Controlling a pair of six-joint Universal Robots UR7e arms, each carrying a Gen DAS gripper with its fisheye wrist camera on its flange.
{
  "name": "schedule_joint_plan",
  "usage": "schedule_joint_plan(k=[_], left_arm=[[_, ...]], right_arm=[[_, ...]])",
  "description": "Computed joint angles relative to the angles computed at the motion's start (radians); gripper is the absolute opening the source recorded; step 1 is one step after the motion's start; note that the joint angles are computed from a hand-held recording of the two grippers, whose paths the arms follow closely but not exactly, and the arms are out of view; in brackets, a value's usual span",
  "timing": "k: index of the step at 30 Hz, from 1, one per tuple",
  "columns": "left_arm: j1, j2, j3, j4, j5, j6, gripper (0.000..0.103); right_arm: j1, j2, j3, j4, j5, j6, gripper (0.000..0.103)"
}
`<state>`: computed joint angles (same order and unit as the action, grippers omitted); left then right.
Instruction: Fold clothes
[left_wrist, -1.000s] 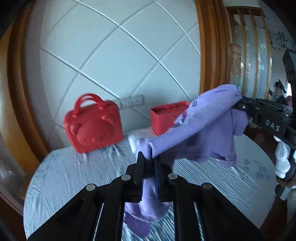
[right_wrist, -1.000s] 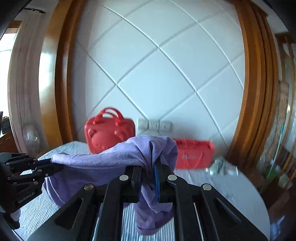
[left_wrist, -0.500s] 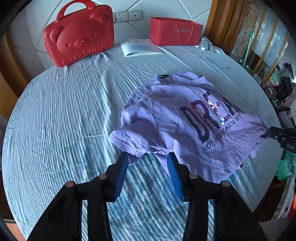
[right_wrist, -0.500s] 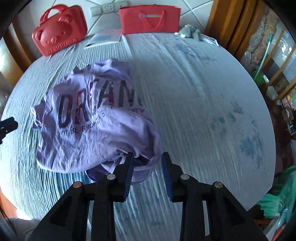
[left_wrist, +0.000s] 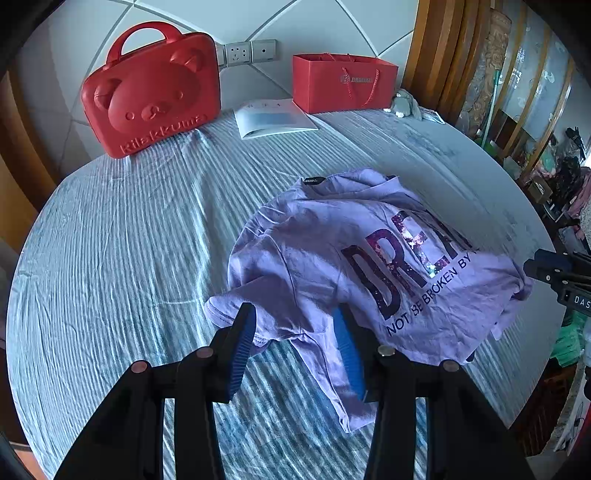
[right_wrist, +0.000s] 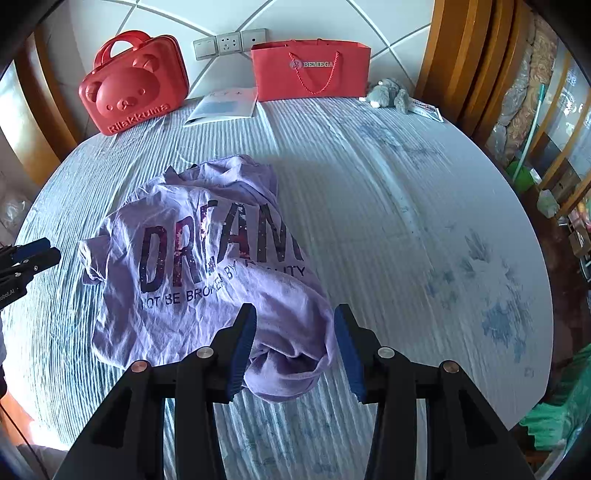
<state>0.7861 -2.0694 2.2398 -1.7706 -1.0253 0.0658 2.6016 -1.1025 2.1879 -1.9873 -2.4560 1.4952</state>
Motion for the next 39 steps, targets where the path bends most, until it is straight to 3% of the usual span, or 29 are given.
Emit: schedule_joint_plan(k=[10,13,18,25,30,34,37,38,39], left_arm=[[0.032,0.040,0.002,-0.046,0.014,0.019,0.045],[0.049,0.069,0.002,-0.082,0.023,0.028,0.051],[0.105,0.164,-0.015,-0.195,0.026,0.059,0.053],[0.196,0.374,-0.062,-0.395,0.025,0.133,0.053],[0.246,0.517,-0.096,-0.488,0.034,0.170,0.053],[0.268,0.586,-0.107,-0.513,0.033,0.189,0.053],[0.275,0.606,-0.105,-0.505,0.031,0.199,0.053],[0.275,0.607,-0.102,-0.505,0.028,0.204,0.049],[0.271,0.602,-0.093,-0.513,0.027,0.210,0.035]], right_arm=[[-0.030,0.012,0.003,-0.070,-0.019,-0.088,0.044],[-0.053,0.019,0.004,-0.118,-0.032,-0.143,0.049],[-0.121,0.042,0.005,-0.253,-0.075,-0.303,0.053],[-0.283,0.092,0.007,-0.549,-0.109,-0.609,0.053],[-0.412,0.125,0.009,-0.737,-0.067,-0.786,0.053],[-0.488,0.146,0.018,-0.856,0.003,-0.915,0.067],[-0.522,0.170,0.010,-0.885,0.035,-0.950,0.068],[-0.530,0.179,0.007,-0.891,0.044,-0.958,0.068],[-0.536,0.188,0.003,-0.894,0.050,-0.962,0.067]])
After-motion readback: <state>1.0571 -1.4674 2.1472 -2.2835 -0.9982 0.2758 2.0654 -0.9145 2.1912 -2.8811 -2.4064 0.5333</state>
